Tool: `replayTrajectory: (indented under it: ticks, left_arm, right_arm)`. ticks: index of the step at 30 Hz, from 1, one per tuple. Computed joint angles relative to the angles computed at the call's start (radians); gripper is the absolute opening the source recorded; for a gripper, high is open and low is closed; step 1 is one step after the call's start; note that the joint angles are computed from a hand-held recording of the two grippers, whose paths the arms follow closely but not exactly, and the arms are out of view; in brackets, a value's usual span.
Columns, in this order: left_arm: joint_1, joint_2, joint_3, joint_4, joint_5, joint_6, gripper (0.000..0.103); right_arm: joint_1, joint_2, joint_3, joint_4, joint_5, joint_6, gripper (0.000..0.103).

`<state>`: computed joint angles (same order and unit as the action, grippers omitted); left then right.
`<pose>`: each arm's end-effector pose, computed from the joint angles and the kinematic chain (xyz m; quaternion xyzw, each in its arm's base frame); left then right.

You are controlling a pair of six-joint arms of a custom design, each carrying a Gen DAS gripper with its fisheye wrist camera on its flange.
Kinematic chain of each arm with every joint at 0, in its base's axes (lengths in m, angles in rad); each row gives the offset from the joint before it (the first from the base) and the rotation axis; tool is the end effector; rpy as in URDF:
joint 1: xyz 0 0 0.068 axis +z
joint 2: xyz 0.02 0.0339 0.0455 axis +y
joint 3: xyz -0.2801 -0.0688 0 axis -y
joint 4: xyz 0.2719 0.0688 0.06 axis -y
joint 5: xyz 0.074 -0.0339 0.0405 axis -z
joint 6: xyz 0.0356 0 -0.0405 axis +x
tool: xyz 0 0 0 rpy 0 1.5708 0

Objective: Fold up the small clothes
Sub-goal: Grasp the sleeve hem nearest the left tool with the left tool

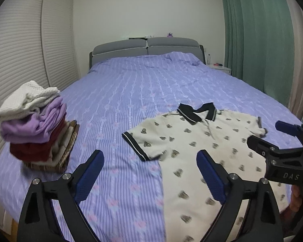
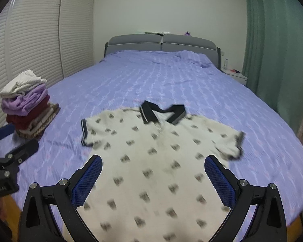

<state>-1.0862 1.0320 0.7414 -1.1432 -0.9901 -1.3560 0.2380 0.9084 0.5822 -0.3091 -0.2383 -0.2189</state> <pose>0.1040 -0.1337 0.2408 -0.1503 0.8655 0.1058 0.4659 0.2040 0.0581 0.2396 -0.2529 0.8511 0.1104 0.4466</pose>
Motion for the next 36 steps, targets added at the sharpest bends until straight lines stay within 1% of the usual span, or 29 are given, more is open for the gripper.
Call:
replayTrajectory:
  ticks: [2,3,4,5,6,7,8,9,11,14,15,16,18,20,23,24,25,28,30,36]
  left_arm:
    - [0.120,-0.109,-0.083,0.193,0.045,0.243,0.087]
    - [0.173,-0.143,-0.112,0.264,0.076,0.327,0.086]
    - [0.248,-0.188,-0.154,0.357,0.125,0.435,0.084]
    - [0.306,-0.216,-0.183,0.423,0.168,0.510,0.080]
    - [0.378,-0.234,-0.211,0.493,0.226,0.588,0.077]
    - [0.461,-0.249,-0.241,0.565,0.297,0.668,0.072]
    - [0.545,-0.255,-0.271,0.637,0.376,0.736,0.067]
    - [0.599,-0.254,-0.288,0.678,0.428,0.773,0.065]
    - [0.726,-0.243,-0.330,0.787,0.564,0.853,0.056]
    - [0.880,-0.166,-0.369,0.923,0.728,0.910,0.045]
    - [0.930,-0.122,-0.379,0.976,0.782,0.928,0.043]
    - [0.953,-0.097,-0.385,1.009,0.812,0.936,0.040]
    - [1.016,-0.022,-0.398,1.094,0.891,0.952,0.038]
    - [1.064,0.047,-0.401,1.153,0.946,0.953,0.035]
    - [1.144,0.133,-0.413,1.241,1.048,0.944,0.034]
    - [1.178,0.172,-0.415,1.276,1.096,0.936,0.034]
    - [1.193,0.196,-0.413,1.289,1.110,0.926,0.032]
    - [1.258,0.277,-0.416,1.357,1.197,0.891,0.030]
    - [1.279,0.315,-0.421,1.398,1.231,0.875,0.030]
    - [1.303,0.438,-0.409,1.529,1.292,0.836,0.030]
  right_arm:
    - [0.073,0.094,0.028,0.070,0.052,0.038,0.102]
    - [0.099,0.131,0.038,0.101,0.065,0.053,0.102]
    - [0.128,0.174,0.051,0.131,0.088,0.069,0.102]
    - [0.153,0.215,0.065,0.155,0.108,0.082,0.102]
    - [0.170,0.247,0.072,0.183,0.115,0.092,0.102]
    - [0.192,0.288,0.083,0.217,0.133,0.105,0.102]
    - [0.214,0.333,0.101,0.241,0.156,0.118,0.102]
    - [0.225,0.369,0.112,0.265,0.161,0.125,0.102]
    - [0.255,0.444,0.142,0.296,0.186,0.140,0.102]
    - [0.289,0.553,0.194,0.316,0.211,0.158,0.102]
    - [0.292,0.574,0.202,0.320,0.208,0.162,0.102]
    - [0.300,0.598,0.213,0.324,0.209,0.169,0.102]
    - [0.314,0.637,0.231,0.328,0.218,0.175,0.102]
    - [0.329,0.673,0.247,0.336,0.232,0.176,0.102]
    - [0.342,0.713,0.266,0.336,0.240,0.175,0.102]
    - [0.345,0.720,0.268,0.338,0.238,0.176,0.102]
    - [0.350,0.730,0.270,0.342,0.241,0.176,0.102]
    - [0.360,0.750,0.276,0.348,0.250,0.178,0.102]
    - [0.361,0.761,0.282,0.345,0.251,0.181,0.103]
    - [0.356,0.780,0.288,0.343,0.250,0.191,0.102]
